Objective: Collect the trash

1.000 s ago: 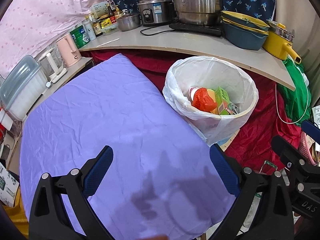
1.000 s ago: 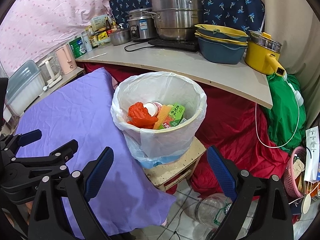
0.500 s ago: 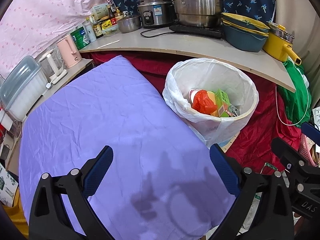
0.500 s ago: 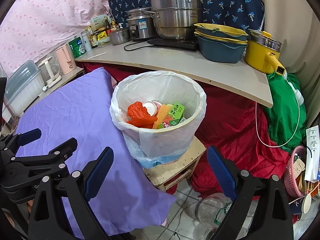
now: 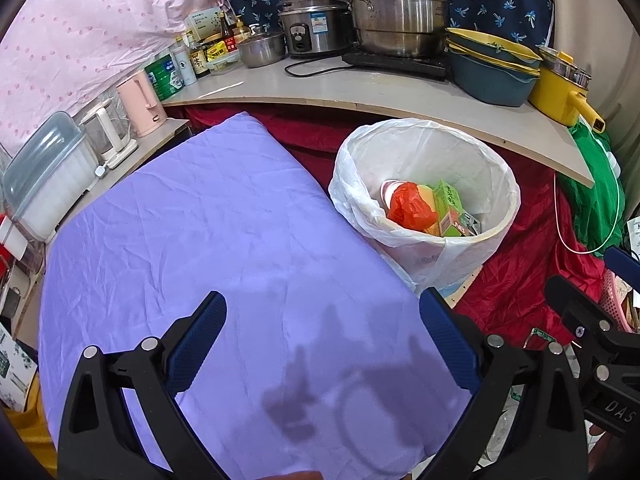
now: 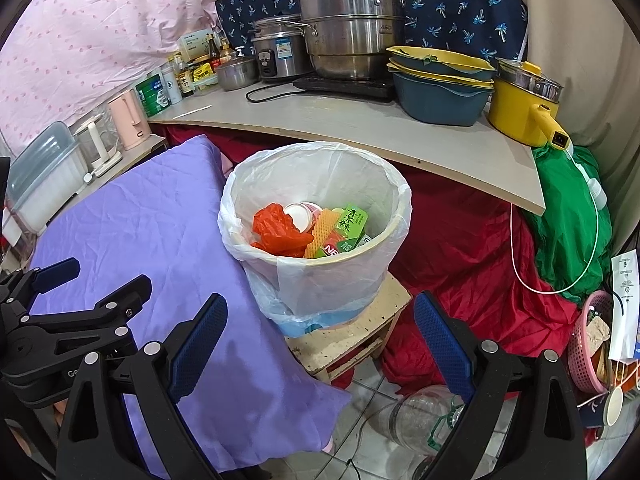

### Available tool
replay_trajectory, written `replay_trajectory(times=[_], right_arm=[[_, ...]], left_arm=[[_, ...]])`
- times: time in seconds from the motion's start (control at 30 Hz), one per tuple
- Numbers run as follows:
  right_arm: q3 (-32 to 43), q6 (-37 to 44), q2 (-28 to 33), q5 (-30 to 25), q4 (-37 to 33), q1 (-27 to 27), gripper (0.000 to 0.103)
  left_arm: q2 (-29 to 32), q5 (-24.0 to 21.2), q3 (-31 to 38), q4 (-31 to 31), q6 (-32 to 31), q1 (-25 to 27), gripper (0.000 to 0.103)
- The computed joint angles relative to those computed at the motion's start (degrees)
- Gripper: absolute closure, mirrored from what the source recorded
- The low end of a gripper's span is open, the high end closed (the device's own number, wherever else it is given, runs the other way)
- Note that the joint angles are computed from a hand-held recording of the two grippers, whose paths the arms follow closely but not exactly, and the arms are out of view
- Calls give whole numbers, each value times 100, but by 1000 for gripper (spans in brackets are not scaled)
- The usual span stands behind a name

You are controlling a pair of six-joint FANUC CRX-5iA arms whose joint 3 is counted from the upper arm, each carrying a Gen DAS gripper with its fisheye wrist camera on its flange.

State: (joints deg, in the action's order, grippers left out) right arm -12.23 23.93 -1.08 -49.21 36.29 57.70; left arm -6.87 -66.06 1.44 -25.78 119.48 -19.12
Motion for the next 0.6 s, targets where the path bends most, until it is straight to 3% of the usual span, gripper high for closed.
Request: replay_trajectory(times=[0.6], right_arm=[[34,-44,23,-26,37,14,12]], left_arm=[[27,-26,25,-52,1,-81,10]])
